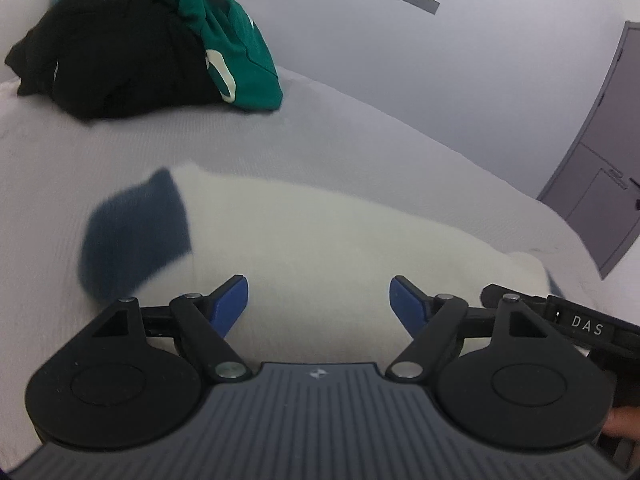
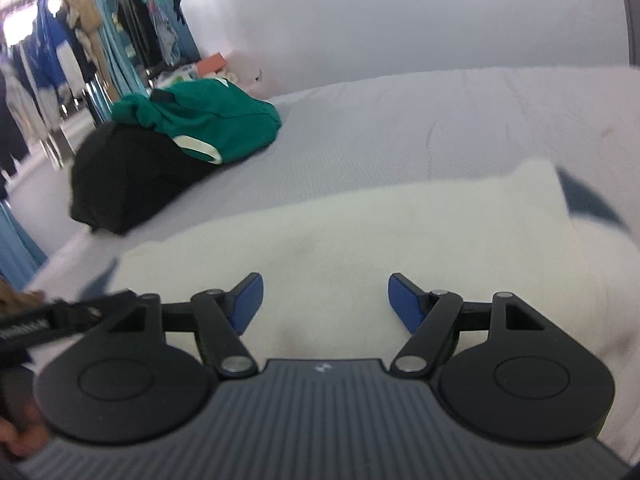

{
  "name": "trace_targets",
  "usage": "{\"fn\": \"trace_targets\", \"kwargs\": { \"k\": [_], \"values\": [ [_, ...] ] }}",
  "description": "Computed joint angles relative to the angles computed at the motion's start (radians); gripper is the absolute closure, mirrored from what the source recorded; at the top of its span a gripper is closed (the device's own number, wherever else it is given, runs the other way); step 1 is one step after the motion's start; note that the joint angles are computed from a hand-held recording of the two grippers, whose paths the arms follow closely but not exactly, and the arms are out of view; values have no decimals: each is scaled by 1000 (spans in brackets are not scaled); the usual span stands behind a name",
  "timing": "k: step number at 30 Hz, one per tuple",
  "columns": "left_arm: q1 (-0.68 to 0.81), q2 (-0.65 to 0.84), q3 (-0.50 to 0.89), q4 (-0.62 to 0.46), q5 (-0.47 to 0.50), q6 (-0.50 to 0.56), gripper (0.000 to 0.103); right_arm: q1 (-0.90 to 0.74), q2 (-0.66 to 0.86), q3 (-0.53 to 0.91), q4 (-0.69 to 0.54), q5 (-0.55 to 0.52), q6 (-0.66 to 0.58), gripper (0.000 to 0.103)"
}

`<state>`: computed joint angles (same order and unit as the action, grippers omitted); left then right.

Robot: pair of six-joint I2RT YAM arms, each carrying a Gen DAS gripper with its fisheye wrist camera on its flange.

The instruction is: Fold large clothes

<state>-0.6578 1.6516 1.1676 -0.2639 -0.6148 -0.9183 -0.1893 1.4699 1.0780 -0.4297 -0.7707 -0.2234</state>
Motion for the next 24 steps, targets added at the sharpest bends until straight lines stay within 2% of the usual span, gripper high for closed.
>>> {"fn": "trace_targets", "kwargs": {
  "k": [3,5,11,14,19,24],
  "values": [
    [-43,-6,-11,-28,-31,-47,17,-45,-35,-19,-82,-72,9,31],
    [-57,-9,-27,-27,-13,-84,17,-66,-37,-19,-134,-113,12,31],
    [-73,-22,-56,-29,21,-151,17,-80,59,52,-300,-166,20,30],
    [-51,-28,-82,-1,66,-175,16,-80,98,64,-314,-175,62,11],
    [-10,-41,-131,35,131,-250,13,-66,151,77,-297,-159,139,12],
    [55,-50,-203,130,248,-341,11,-45,246,119,-300,-177,225,12]
  ]
}}
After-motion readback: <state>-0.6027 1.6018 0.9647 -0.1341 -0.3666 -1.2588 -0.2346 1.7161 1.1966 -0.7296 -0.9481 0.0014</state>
